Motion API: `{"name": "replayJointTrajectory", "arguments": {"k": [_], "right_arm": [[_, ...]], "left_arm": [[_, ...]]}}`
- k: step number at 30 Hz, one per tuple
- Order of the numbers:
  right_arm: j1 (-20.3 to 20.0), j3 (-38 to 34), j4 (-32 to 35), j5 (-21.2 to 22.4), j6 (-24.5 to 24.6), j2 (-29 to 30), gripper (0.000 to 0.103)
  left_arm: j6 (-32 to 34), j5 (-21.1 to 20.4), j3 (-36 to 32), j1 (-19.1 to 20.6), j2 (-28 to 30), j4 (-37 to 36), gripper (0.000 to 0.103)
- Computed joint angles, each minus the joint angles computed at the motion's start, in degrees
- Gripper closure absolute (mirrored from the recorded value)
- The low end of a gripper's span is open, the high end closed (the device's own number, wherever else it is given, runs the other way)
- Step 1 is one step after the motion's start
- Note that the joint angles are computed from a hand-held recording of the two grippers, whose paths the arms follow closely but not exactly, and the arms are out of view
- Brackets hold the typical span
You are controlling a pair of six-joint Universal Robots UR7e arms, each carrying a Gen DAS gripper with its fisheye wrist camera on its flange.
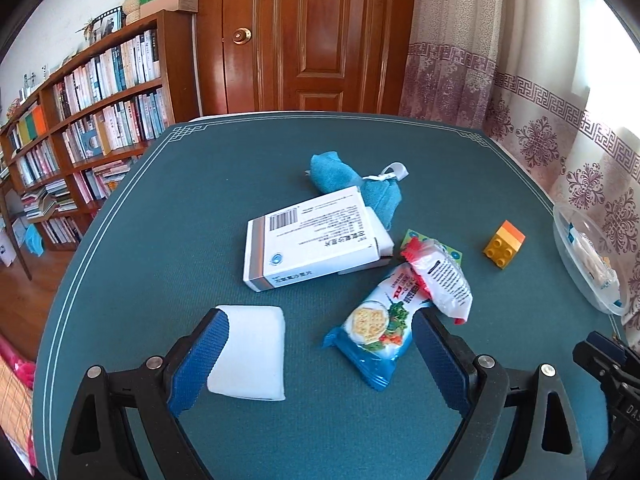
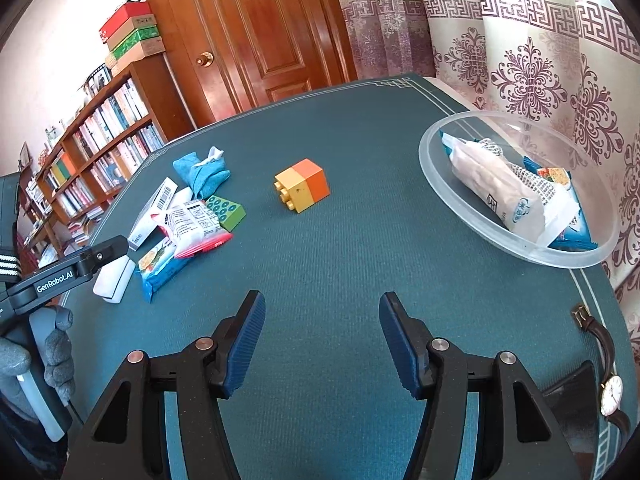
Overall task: Organize objects
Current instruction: 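Move the left gripper back to the table and grasp the white sponge, then grasp the red-white snack bag with the right gripper while the left holds the sponge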
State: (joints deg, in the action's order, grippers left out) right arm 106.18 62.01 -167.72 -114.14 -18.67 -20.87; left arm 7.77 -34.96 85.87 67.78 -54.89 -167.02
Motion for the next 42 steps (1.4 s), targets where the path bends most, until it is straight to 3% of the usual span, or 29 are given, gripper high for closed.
{"name": "replayJointTrajectory", "arguments": {"k": [7, 22, 30, 37, 42], "right_arm": [[0.44, -1.48, 1.6, -0.31, 0.37, 1.34, 0.042], [0.96, -5.31, 5.53, -0.75, 0.11, 3.86, 0.042], [1.6, -8.32, 7.76, -0.02, -1.22, 5.65, 0.042], [2.08, -13.94, 12.32, 2.32, -1.44, 8.41, 0.042], [2.2, -19.96, 16.01, 6.44, -2.24, 11.04, 0.04]], "left_arm": [[-2.67, 2.28, 1.08, 2.0, -1.08, 1.9, 0.008], [-6.06, 2.24, 0.03, 4.37, -0.53, 5.54, 0.011], [-2.73, 2.05, 0.14, 4.2, -0.15, 3.21, 0.026], [1.24, 0.05, 0.77, 4.07, -0.13, 0.37, 0.056], [1.52, -3.05, 1.29, 4.37, -0.8, -0.37, 0.056]]}}
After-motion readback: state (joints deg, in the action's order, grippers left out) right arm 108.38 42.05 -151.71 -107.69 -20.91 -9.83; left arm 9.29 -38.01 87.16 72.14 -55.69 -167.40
